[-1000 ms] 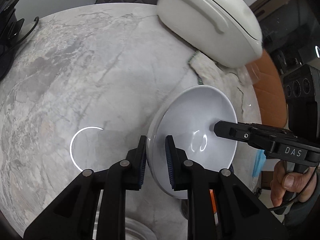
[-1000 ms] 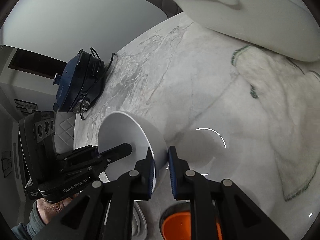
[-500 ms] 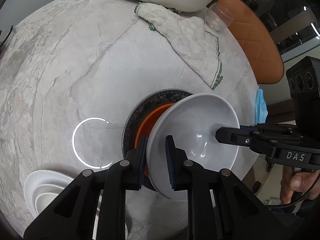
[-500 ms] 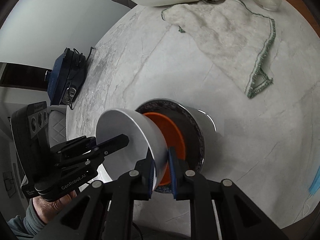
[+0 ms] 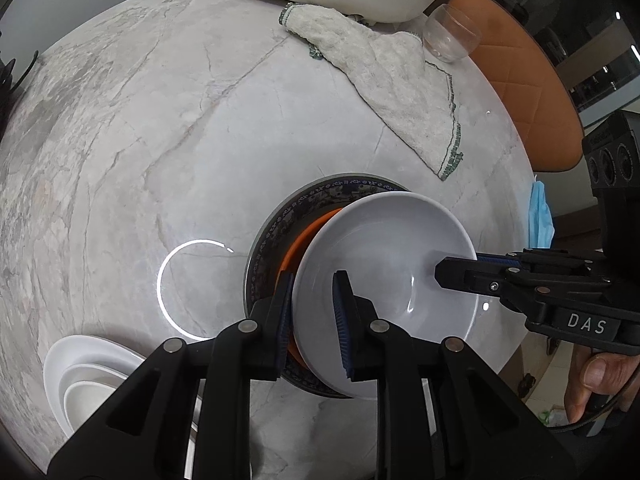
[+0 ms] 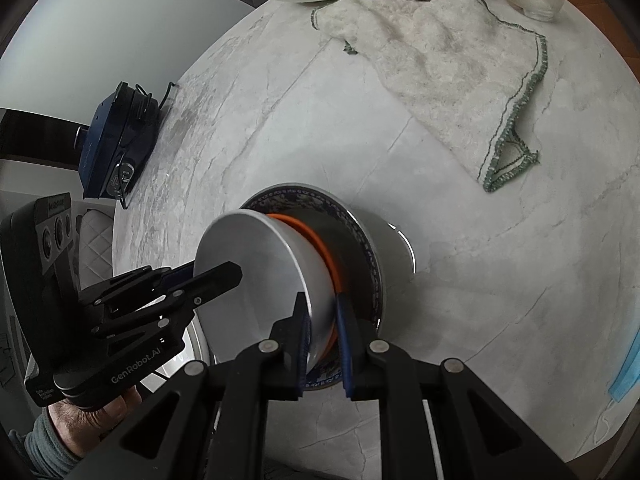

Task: Organize plates and bowls
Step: 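Carry the white bowl with both tools into the orange bowl and release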

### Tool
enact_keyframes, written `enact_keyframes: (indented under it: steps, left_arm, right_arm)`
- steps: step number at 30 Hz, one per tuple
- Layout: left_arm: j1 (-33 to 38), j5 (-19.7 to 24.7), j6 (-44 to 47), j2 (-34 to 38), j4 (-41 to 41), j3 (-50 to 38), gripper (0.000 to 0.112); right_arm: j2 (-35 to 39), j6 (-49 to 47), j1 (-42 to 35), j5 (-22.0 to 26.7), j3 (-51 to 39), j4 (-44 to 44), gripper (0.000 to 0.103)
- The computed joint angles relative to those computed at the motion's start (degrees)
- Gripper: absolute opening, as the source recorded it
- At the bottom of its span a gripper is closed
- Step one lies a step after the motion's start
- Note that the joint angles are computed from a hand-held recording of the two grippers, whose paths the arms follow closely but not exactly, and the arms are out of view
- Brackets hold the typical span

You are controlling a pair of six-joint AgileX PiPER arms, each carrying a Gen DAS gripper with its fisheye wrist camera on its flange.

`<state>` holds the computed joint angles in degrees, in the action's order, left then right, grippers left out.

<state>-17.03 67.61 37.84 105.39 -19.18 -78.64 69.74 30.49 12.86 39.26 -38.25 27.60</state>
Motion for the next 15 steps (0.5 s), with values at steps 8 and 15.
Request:
enact_keyframes:
  steps: [8,15]
  left_arm:
    - [2.7,0.2,1.2,-2.0,-4.0,0.3,0.065]
    - [4.9,1.3,2.5,-3.1,-4.6,0.4,0.065]
  right_arm:
    - [0.6,3.0,1.4,1.0,-1.0,-3.1,0.014]
    - [0.2,6.9,3.6,0.1,-0.9,-5.5,0.014]
